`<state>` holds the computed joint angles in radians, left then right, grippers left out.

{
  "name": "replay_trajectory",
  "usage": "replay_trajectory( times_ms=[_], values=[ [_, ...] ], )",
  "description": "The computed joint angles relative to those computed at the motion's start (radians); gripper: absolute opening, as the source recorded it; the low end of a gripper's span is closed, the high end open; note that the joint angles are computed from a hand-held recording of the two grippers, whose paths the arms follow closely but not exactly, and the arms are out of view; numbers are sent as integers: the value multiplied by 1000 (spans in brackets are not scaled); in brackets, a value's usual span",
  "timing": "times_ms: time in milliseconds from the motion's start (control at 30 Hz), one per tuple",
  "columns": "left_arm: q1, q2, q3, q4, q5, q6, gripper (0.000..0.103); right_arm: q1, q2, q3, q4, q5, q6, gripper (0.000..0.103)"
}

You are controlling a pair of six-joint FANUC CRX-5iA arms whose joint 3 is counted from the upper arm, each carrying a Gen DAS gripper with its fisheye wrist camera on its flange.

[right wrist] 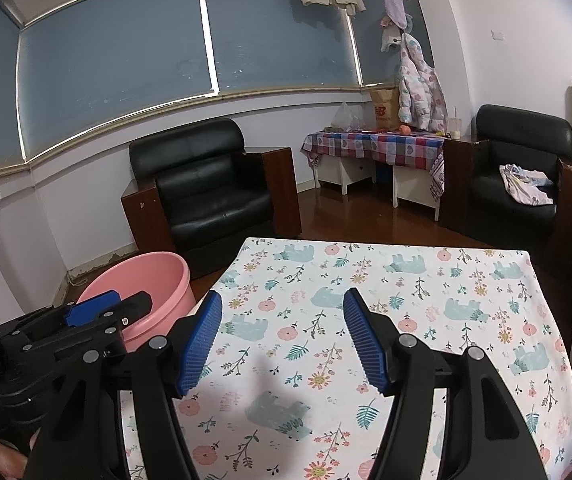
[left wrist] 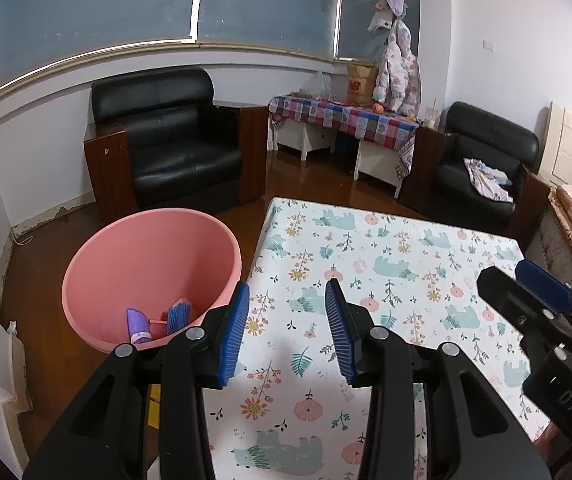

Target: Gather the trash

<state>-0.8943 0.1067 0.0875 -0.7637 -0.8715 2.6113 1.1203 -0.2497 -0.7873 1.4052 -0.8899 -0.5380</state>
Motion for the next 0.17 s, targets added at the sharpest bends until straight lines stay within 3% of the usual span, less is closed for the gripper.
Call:
replay_trajectory(
  times_ms=[167],
  values=[
    [2,18,17,14,-9,-19,40,-13,-10,-11,-14,12,-7,62]
  ],
)
